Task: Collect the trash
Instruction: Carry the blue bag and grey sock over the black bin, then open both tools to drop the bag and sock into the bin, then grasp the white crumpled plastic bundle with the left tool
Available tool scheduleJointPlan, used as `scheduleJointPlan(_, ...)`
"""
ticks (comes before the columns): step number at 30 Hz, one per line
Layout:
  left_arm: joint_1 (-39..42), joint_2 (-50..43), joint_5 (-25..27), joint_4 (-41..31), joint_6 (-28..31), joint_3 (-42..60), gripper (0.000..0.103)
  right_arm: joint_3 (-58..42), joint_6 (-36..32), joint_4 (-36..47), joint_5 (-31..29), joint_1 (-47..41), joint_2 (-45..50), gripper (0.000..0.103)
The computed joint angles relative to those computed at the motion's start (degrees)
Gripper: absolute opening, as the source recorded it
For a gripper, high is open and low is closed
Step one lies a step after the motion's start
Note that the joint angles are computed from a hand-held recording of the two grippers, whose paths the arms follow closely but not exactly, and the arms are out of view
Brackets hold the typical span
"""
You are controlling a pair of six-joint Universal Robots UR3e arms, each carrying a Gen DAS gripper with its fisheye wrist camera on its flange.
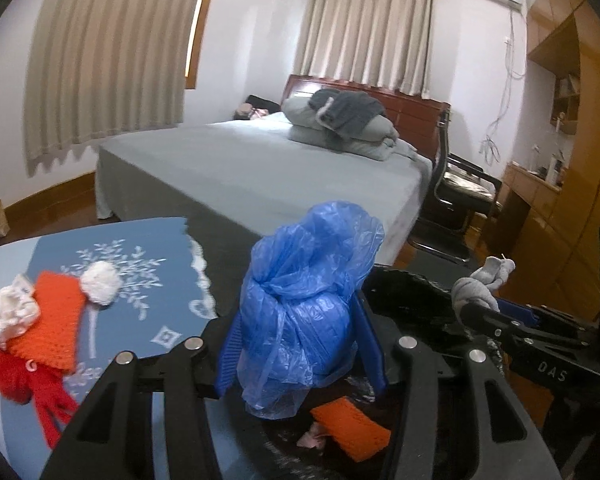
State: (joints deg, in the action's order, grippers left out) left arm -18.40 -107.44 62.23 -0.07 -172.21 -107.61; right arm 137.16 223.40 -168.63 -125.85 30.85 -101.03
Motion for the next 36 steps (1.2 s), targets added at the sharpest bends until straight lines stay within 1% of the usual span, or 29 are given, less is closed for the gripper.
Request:
scheduleJointPlan(9,-4.4,-4.3,0.8,-2.2,-0.3,4.6,0.051,6.3,0.1,-0.6,0.9,-3.3,-5.6,0.042)
scheduleJointPlan(12,-4.9,-5.1,0.3,-3.3,0.3,5.5,0.053,6.8,0.4,0.3,1.0,-4.0,-6.6,0.042)
scheduleJointPlan(13,-4.8,-5.3,-0.3,-4.0,0.7,5.8,0.056,7.2,0.4,0.4,1.1,-4.3,-7.0,0.042)
scheduleJointPlan(14,-4.8,-5.4,-0.3,-4.2,0.9,5.9,0.062,7.5,0.7,0.6,1.0,-4.3,-7.3,0.042)
scheduleJointPlan(15,-4.8,-5.7,-0.2,-4.2,1.0,6.2,0.066,7.7,0.9,0.8,0.7,-4.3,-7.4,0.047)
scheduleJointPlan(16,-4.6,-5.6,-0.4,-4.0,1.0,6.0,0.071,7.8,1.0,1.1,0.4,-4.3,-7.7,0.054)
scheduleJointPlan(17,-4.3,-5.4,-0.8,-4.1,1.0,5.7,0.073,7.5,1.6,1.4,-0.5,-3.8,-7.4,0.058)
scheduleJointPlan(18,-4.1,-5.3,-0.9,-4.0,0.9,5.5,0.075,7.4,1.7,1.3,-0.9,-3.7,-7.3,0.065)
scheduleJointPlan(19,-3.7,-4.9,-0.9,-3.9,0.8,5.1,0.078,7.2,2.1,1.4,-1.7,-3.3,-7.0,0.068)
scheduleJointPlan(20,-3.5,-4.7,-0.6,-3.7,0.7,4.8,0.08,7.5,2.0,1.2,-1.8,-3.3,-7.1,0.07)
scheduleJointPlan(22,-2.6,-3.9,-0.3,-3.0,0.9,3.9,0.081,7.1,2.8,1.6,-3.0,-2.5,-6.8,0.084)
scheduleJointPlan(25,-0.8,-2.1,0.7,-0.9,1.2,1.6,0.087,5.6,3.5,1.9,-5.4,-0.6,-5.7,0.093)
scheduleJointPlan(30,3.9,2.1,1.7,2.0,2.5,-3.1,0.092,2.2,2.4,0.6,-5.4,0.9,-1.8,0.096)
scheduleJointPlan(33,7.1,4.2,1.7,2.9,3.8,-5.7,0.092,-0.4,1.5,-1.5,-4.0,1.1,1.9,0.096)
scheduleJointPlan(36,10.8,6.1,2.0,4.1,4.3,-8.2,0.092,-4.7,0.0,-4.2,-2.0,1.2,7.7,0.096)
